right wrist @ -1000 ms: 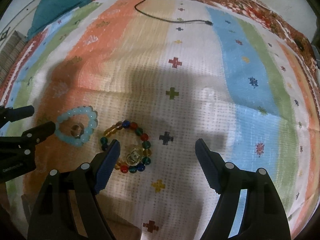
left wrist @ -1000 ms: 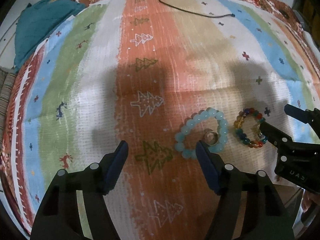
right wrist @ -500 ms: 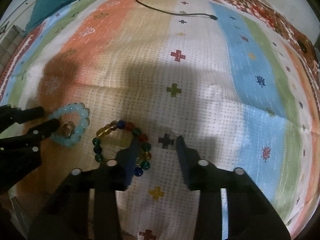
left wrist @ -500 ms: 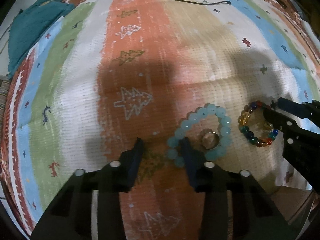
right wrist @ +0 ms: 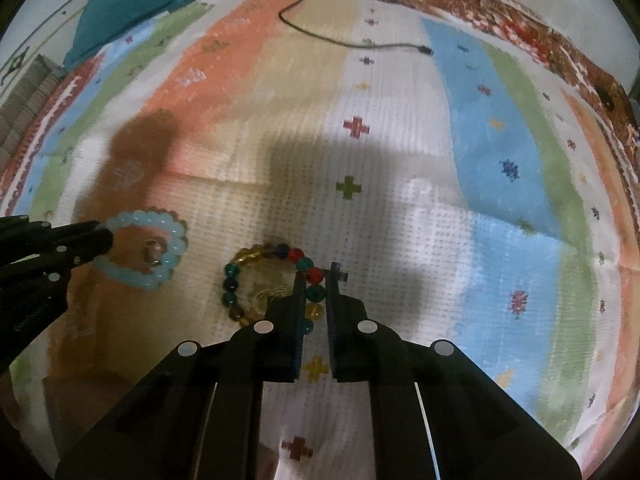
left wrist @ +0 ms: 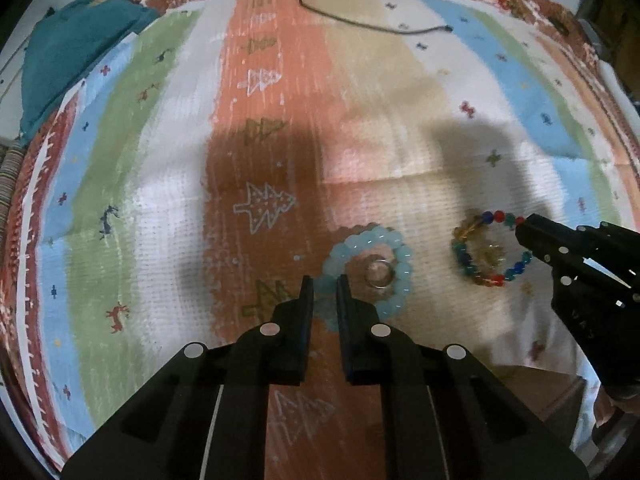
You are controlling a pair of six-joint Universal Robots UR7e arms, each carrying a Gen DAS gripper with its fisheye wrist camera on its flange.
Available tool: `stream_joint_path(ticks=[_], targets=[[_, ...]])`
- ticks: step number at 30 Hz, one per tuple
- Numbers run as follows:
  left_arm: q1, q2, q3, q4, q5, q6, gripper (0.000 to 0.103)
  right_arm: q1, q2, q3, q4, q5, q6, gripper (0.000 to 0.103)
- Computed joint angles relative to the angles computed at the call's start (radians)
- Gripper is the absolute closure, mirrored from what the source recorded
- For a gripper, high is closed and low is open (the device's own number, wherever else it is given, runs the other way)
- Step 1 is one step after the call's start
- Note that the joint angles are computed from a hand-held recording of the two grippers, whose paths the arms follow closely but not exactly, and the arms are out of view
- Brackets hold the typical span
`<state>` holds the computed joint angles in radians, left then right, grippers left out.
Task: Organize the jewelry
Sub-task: 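Grasp the light-blue bracelet with the left tool while the right tool grasps the multicolour bracelet, then lift and carry both bracelets over the silver tin with both tools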
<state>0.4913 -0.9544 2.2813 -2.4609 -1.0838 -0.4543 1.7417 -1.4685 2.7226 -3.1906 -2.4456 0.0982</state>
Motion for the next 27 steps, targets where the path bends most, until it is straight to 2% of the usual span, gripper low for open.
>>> stream_joint_path(ticks=[7,15,27], targets=[[-0.049,-0.059,0.021,-0.013,-0.021,-0.01,0.092,0.069,-0.103,0.01,0.101,-0.01,0.065,0.092],[-0.091,-0.094,0.04,-0.036,-0.037,-0.02,0.092,0.137,-0.155,0.018,0.17,-0.008,0.141,0.092],[-0.143,-0.175,0.064,-0.042,-0.062,-0.033,0.092,0.266,-0.237,0.01,0.3,-0.045,0.25,0.092]])
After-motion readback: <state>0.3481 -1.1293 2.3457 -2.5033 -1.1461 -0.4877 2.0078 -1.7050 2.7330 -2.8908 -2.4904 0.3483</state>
